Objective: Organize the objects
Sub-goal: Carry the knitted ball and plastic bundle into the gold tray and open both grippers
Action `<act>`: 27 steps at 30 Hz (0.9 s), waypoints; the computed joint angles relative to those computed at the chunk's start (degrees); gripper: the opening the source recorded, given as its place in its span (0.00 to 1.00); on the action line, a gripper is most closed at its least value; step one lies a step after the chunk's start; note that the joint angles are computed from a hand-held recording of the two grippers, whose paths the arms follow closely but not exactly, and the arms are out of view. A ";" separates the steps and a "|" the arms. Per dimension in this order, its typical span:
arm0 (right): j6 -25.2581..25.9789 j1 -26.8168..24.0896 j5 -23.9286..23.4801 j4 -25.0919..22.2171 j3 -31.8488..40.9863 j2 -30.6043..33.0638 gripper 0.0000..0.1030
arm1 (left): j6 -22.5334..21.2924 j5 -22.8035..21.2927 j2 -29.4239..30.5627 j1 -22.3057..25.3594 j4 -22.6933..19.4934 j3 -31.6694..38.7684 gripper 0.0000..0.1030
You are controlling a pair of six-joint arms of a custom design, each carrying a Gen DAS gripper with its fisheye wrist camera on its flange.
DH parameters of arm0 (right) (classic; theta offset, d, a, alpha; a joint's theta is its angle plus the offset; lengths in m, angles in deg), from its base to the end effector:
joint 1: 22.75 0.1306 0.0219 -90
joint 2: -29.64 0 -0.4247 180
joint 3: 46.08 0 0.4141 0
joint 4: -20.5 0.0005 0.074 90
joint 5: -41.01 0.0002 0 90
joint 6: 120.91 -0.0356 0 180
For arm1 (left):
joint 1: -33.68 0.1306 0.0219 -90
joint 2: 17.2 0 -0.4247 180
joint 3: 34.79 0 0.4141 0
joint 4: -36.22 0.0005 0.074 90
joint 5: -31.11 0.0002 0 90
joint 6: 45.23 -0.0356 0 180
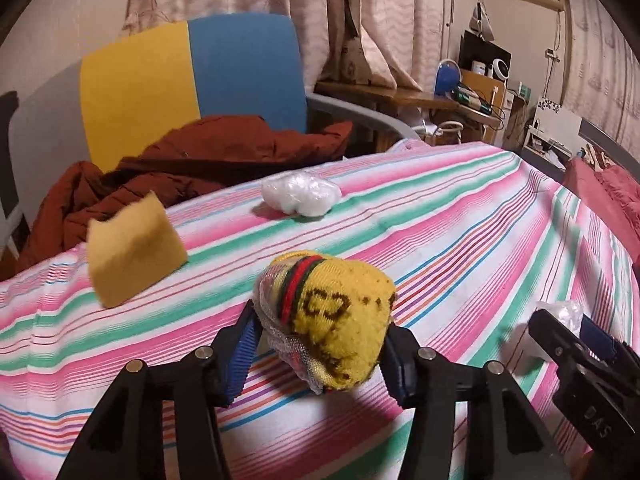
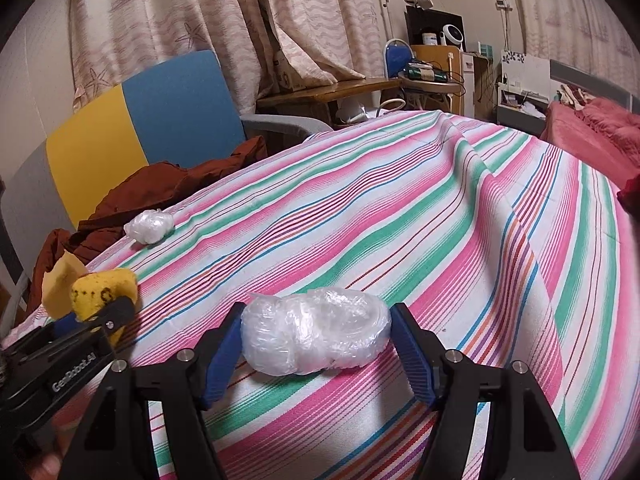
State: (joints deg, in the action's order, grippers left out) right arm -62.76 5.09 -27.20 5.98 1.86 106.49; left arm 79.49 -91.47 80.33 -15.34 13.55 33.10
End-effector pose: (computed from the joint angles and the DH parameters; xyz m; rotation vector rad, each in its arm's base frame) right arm 0.3295 0.1585 0.2702 0.2659 2.2497 0.1066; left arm 0.3426 -0.3659 0.2644 0.0584 2.3001 -0.0233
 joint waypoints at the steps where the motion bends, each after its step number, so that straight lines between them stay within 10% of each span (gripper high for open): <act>1: 0.26 0.18 0.32 -0.07 0.12 0.09 0.69 | -0.28 -0.95 -0.40 -0.46 0.33 -0.36 0.53; 27: 7.98 9.58 11.98 0.25 -0.75 -3.50 0.69 | 9.63 -15.45 -15.11 -13.98 -2.15 -13.08 0.53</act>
